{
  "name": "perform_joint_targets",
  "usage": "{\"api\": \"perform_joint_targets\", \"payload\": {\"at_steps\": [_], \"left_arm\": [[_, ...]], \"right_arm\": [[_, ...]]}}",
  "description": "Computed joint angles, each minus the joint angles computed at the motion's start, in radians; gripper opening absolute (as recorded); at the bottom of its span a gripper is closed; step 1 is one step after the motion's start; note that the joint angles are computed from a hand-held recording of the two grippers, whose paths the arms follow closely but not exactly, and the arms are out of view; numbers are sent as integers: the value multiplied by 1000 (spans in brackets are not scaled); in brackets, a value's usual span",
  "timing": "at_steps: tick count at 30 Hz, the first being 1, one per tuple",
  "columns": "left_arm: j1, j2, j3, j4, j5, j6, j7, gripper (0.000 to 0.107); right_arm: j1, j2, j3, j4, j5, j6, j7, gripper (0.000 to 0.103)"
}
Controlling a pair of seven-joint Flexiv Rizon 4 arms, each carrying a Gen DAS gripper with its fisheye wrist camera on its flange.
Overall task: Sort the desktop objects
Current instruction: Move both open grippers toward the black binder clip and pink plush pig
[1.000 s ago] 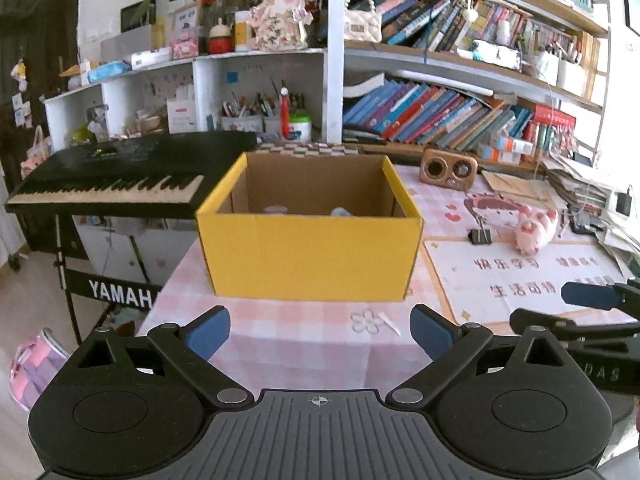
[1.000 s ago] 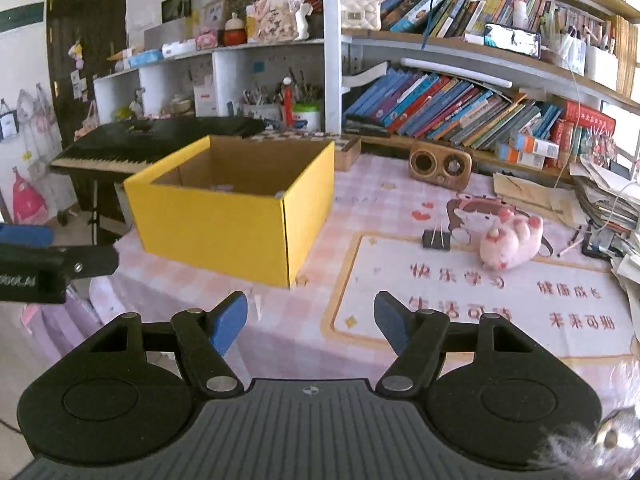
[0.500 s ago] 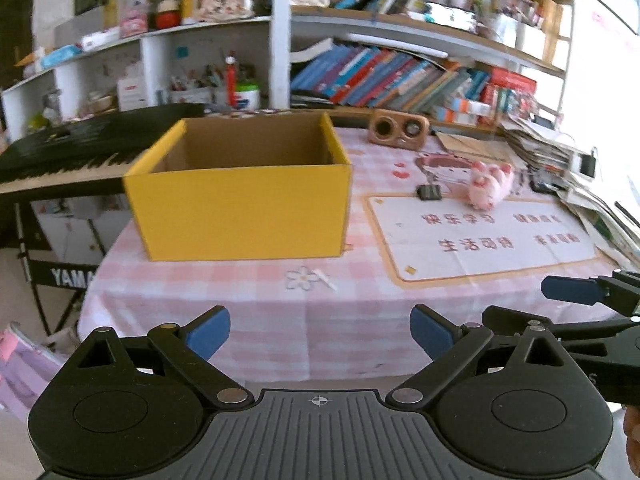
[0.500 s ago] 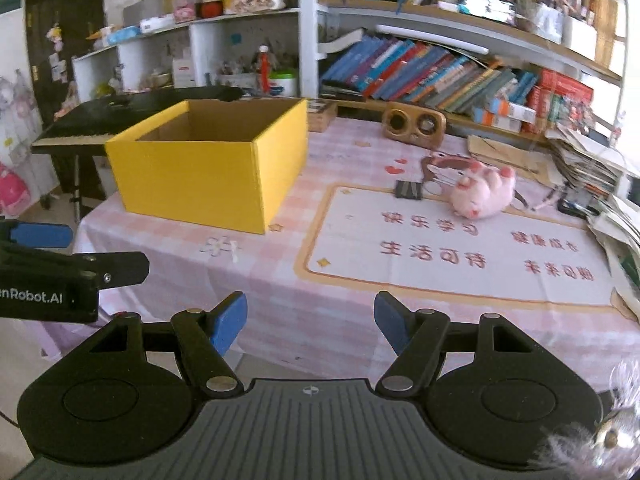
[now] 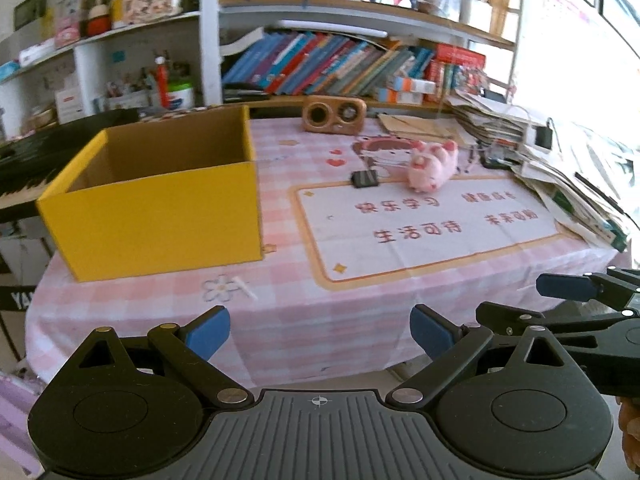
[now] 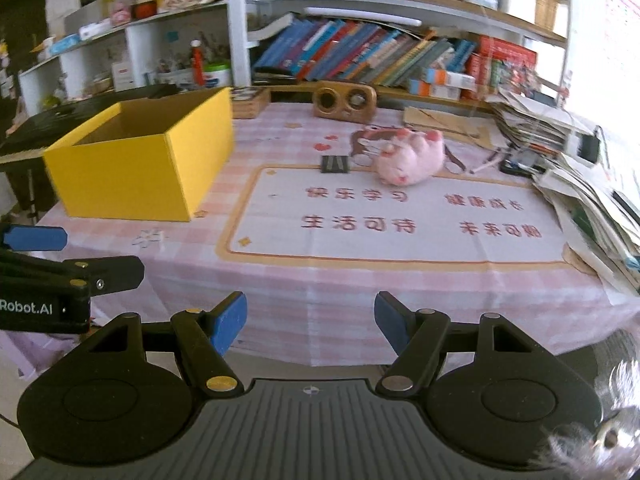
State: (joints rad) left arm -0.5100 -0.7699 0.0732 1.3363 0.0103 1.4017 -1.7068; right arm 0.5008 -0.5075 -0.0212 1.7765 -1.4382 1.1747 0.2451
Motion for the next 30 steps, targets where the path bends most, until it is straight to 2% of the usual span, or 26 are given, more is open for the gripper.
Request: {"api": "perform_joint_targets", "payload": {"at_steps": [18, 25, 30], "left_arm": [[-3, -175, -71, -310, -38, -166, 87, 98], [-19, -280, -69, -508, -48, -274, 92, 98], [-30, -377, -48, -702, -41, -379, 62, 98]], "right_arm": [[-62, 16, -17, 37, 70, 9, -44, 69], [-91, 2, -35, 29, 109, 44, -94, 69], [-112, -26, -57, 0, 152, 96, -156, 69]]}}
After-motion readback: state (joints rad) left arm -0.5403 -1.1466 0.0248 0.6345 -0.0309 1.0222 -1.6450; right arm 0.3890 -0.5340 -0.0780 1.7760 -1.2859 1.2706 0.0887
